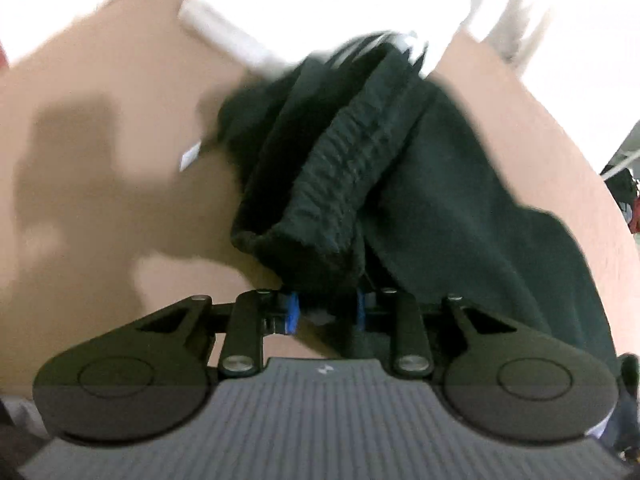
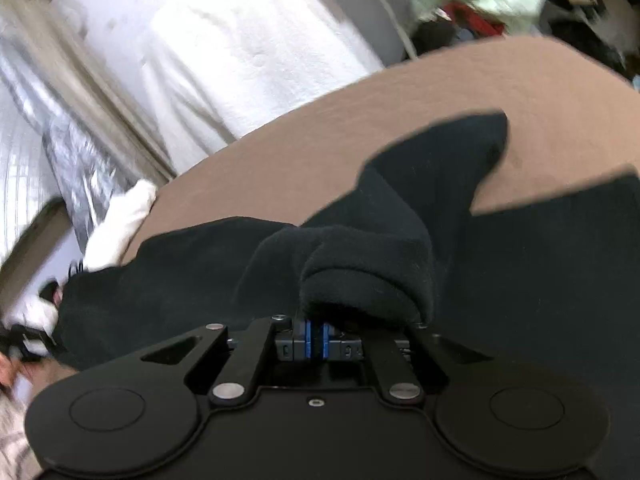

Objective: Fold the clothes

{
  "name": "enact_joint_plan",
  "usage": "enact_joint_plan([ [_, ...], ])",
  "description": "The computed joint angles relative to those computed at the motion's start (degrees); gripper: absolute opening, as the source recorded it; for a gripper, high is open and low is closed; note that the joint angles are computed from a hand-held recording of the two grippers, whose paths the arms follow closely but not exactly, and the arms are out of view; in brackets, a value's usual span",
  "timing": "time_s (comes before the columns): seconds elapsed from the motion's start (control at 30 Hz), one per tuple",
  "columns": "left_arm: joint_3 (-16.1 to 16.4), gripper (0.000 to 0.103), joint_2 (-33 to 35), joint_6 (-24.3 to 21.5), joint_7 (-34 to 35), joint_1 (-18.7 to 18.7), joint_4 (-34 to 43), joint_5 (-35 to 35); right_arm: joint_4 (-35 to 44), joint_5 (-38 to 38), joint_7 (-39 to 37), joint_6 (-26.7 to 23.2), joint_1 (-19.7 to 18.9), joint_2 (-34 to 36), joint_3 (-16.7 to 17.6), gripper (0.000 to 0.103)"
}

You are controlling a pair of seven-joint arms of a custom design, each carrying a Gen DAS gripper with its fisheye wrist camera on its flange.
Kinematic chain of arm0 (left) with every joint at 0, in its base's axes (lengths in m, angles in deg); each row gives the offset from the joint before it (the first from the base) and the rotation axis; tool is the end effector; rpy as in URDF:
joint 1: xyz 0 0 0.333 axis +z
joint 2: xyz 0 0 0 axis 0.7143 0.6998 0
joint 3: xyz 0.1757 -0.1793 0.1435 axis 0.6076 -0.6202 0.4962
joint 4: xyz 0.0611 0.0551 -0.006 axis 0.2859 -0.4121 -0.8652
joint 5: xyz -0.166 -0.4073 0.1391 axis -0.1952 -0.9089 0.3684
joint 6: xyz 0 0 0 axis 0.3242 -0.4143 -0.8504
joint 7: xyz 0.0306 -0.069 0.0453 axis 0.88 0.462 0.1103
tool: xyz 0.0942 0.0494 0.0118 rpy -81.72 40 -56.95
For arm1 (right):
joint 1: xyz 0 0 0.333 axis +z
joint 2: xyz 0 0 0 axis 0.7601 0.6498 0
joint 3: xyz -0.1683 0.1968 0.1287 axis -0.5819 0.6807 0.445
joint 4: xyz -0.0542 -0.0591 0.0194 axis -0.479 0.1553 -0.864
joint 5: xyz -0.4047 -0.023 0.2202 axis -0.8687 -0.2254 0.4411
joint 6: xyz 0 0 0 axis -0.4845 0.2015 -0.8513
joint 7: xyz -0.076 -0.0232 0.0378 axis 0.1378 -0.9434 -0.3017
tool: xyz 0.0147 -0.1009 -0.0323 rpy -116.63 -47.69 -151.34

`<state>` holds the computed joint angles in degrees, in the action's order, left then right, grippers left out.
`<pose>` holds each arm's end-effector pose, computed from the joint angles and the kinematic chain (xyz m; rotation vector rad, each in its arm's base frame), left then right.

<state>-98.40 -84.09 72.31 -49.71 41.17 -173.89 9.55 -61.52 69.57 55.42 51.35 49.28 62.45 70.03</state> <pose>0.5242 -0.1743 0.5875 -2.5453 1.0486 -0.6985 0.6388 -0.0517 0.4255 -1.6577 1.4226 -0.1355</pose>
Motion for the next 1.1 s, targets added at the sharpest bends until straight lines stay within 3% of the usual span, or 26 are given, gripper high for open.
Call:
enact_joint_plan([
  [0.07,-0.4,0.022,2.1,0.5,1.8,0.9,4.3,3.2,2.9,-0.4,-0.7,-2.3,-0.1,1.3,0.0,0.006],
  [0.2,-1.0,0.02,11.2,-2.5,7.1,2.1,19.1,11.3,12.8,2.2,-0.2,-6.7,-1.1,6.7,1.1,0.006],
  [0.3,0.2,0.018,16.4,-1.1,8.8,1.6,26.7,14.3,17.6,5.7,0.1,-6.6,-1.9,8.5,2.6,0.006],
  [0.37,1.2,0.018,18.2,1.7,9.0,1.2,29.2,15.6,16.8,11.1,-1.5,-6.6,-2.8,6.9,3.1,0.006],
  [0.43,2.4,0.018,16.0,8.1,6.0,1.4,25.6,16.1,11.8,17.5,-3.6,-9.7,-3.8,3.0,2.4,0.006],
  [0.5,3.5,0.018,11.1,19.6,-1.8,3.0,16.4,15.5,3.9,22.8,-4.1,-15.9,-4.5,-1.2,0.2,0.006],
  [0.57,3.2,0.018,7.4,29.2,-9.2,5.7,8.7,16.0,-2.7,21.8,-0.8,-20.2,-4.6,-3.1,-1.8,0.006],
  [0.63,2.0,0.019,4.4,33.1,-13.3,8.3,1.5,15.8,-5.8,13.9,3.4,-19.9,-4.1,-3.4,-2.1,0.005],
  [0.73,-2.0,0.018,0.5,33.6,-22.9,12.8,-7.7,15.6,-7.6,7.9,4.9,-18.7,-2.9,-3.2,-1.8,0.005],
  [0.8,-0.9,0.018,-2.2,33.3,-26.7,11.6,-13.4,9.8,-7.0,5.5,5.0,-17.8,-2.2,-2.6,-1.5,0.006],
  [0.87,-1.9,0.018,-5.6,39.6,-33.0,13.6,-18.7,8.4,-5.8,5.1,4.1,-18.1,-1.9,-2.4,-1.7,0.006],
  [0.9,-2.5,0.018,-6.4,39.5,-32.8,14.1,-19.2,6.5,-5.5,5.7,3.5,-18.9,-2.0,-2.5,-2.0,0.006],
  [0.93,-1.7,0.018,-6.2,36.5,-28.5,12.8,-17.8,6.1,-5.4,6.5,2.5,-19.4,-2.0,-2.8,-2.2,0.006],
  [1.0,-2.0,0.018,-3.2,23.8,-20.6,11.2,-11.3,6.6,-5.4,5.9,0.9,-19.6,-2.0,-3.2,-2.2,0.006],
  [1.07,-2.7,0.021,0.9,11.5,-17.1,9.8,-5.0,7.1,-5.4,3.7,2.3,-18.4,-1.8,-3.0,-2.0,0.005],
  [1.1,-2.4,0.021,1.9,8.6,-17.5,9.1,-3.9,6.8,-5.7,3.1,3.4,-17.7,-1.6,-2.9,-1.9,0.005],
])
